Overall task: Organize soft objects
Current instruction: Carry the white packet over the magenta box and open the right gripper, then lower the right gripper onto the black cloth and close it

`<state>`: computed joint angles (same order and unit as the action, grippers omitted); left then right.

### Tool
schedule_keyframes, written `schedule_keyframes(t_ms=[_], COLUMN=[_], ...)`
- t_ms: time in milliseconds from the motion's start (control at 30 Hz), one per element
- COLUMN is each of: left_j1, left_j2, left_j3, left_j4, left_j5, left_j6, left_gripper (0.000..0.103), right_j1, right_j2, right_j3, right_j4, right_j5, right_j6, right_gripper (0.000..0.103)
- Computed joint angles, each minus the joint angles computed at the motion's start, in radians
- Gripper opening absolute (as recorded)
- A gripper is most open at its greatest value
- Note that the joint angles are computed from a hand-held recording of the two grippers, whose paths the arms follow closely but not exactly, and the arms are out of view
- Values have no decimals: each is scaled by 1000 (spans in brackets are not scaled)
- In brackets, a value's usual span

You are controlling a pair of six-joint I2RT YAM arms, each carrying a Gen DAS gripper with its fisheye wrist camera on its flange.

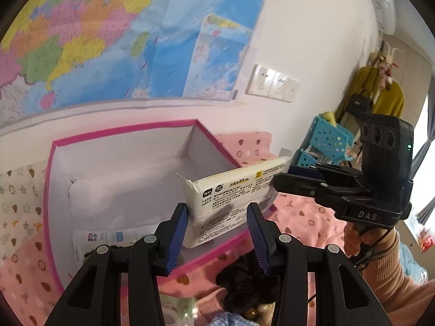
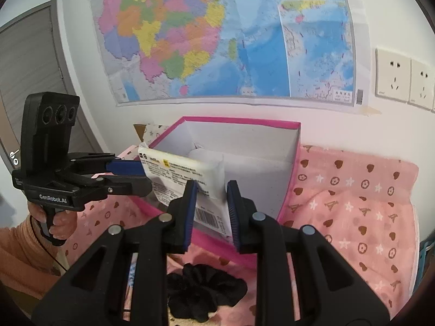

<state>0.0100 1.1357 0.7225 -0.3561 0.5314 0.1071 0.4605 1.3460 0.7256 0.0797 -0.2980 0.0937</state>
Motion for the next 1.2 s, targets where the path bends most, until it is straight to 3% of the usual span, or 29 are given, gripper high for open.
schedule_keyframes(t_ms=[300,367,500,600,933,1200], left_j1=[-21,-31,-16,-10,-35,18], left_j2=[256,300,339,315,143,-89], left_j3=[91,107,119,91,-42,-161], left_j4=[16,38,71,94,140,87], left_j5=[-59,-111,-130,-127,-154,-78], left_j6=[-45,-78,-118,-116,-43,0], left_gripper=[44,44,47,47,52,59], right_j1=[-9,-9,5,24,38,43], right_j2=[166,180,145,121,61,-87], right_j3=[105,122,85,61,-28,-142], right_j4=[-67,-75,-22,-6,22,25], right_j5=[64,103,154,191,156,59], right_j6=[49,67,77,57,59,94], right_gripper=[31,43,50,55,55,59])
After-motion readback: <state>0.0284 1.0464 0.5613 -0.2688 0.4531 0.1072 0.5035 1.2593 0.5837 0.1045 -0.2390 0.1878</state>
